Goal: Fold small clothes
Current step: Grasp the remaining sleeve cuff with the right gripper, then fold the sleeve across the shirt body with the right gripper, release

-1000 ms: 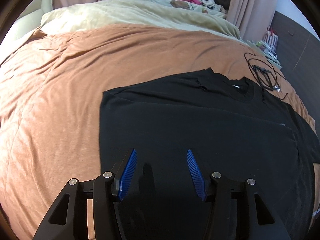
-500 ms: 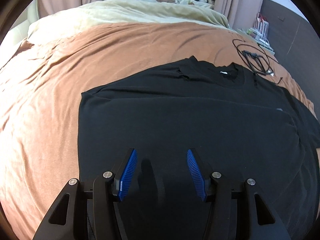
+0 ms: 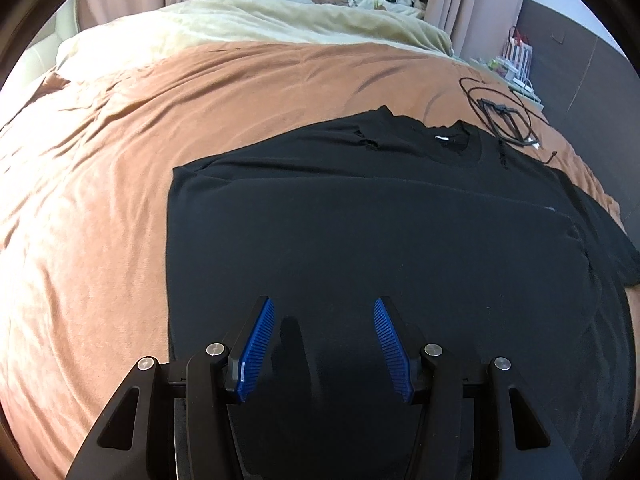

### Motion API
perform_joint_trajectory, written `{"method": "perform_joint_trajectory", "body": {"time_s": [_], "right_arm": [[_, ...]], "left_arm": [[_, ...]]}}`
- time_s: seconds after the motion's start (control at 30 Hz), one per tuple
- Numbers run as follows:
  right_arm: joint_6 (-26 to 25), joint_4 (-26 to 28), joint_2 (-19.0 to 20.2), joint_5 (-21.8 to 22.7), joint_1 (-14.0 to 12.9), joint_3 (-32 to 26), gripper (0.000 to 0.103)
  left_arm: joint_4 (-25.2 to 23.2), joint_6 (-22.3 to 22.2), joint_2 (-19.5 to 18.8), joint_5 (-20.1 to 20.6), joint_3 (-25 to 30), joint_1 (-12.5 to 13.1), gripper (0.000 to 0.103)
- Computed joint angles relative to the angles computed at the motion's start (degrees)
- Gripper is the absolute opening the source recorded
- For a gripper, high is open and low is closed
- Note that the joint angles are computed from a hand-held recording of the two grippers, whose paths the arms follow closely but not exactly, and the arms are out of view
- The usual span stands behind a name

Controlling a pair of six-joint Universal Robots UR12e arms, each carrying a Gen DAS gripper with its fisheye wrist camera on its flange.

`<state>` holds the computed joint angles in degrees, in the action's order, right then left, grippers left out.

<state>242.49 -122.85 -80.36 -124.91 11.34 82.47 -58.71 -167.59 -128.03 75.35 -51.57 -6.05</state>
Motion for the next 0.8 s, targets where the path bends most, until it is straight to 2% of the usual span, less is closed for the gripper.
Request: {"method": "perform_joint_trajectory", "body": {"time_s": [0.33,0.8], "right_arm": [[-7.4,-2.3,3.1,-3.3,4.3,-7.6,0.002],[-20.7,-7.8,10.0,-1.8,8.6,-19.2,0.001]], "left_arm": [[1.1,-0.4,1.4,-3.2,-1.7,0.8,0.055],[3.1,-1.8,2.8,-6.7,-3.4,2.5,0.055]]}}
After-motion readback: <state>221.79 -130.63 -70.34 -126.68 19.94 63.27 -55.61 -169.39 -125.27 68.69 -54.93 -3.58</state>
